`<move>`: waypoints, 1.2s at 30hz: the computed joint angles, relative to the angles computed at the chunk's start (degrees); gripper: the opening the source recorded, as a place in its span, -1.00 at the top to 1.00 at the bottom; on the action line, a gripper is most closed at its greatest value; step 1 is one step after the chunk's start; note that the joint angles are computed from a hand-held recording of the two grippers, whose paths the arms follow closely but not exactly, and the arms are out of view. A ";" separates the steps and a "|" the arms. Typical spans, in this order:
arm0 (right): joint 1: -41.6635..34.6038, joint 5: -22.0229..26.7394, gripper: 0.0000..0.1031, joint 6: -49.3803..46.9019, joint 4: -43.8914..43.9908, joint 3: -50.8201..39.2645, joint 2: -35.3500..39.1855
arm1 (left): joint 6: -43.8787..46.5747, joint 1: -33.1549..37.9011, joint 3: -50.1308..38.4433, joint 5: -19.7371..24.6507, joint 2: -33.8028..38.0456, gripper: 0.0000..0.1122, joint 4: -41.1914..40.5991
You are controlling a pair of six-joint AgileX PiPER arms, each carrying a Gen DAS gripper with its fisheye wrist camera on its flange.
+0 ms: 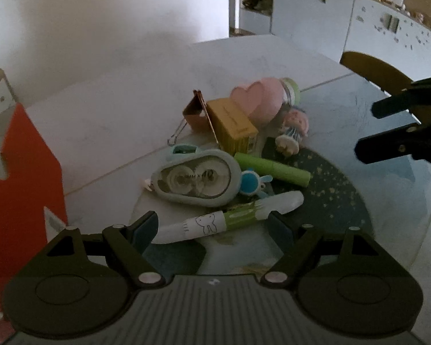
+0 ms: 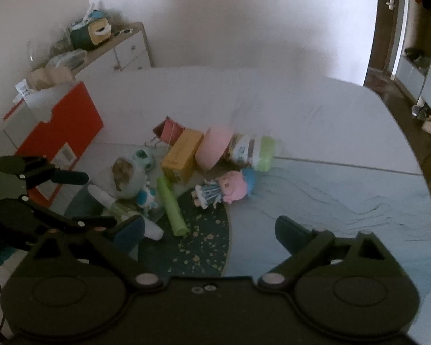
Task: Organize rigid objects
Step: 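Grasp the white-and-green marker with the left gripper while the right grasps the green stick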
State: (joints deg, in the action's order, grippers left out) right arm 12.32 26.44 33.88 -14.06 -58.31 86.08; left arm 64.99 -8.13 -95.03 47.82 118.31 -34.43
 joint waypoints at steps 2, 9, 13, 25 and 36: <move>-0.51 -0.23 -0.82 -1.88 2.02 -0.88 1.72 | -0.35 -0.20 -1.99 1.17 1.49 -0.48 0.94; -1.40 -0.59 -0.64 -8.14 8.31 -4.04 6.37 | 0.70 -0.60 -8.28 5.53 5.38 -0.49 2.37; -2.07 -0.90 -0.52 -12.61 13.15 -5.83 8.89 | 2.65 -1.30 -10.82 8.87 7.06 -0.49 4.17; -1.51 -0.84 -0.05 -19.80 19.00 -9.46 14.08 | 7.45 0.07 -5.64 11.47 4.15 -0.48 3.37; 3.34 0.10 0.65 -11.84 0.93 -11.16 15.83 | 10.91 -0.16 4.80 6.99 -3.21 0.33 3.18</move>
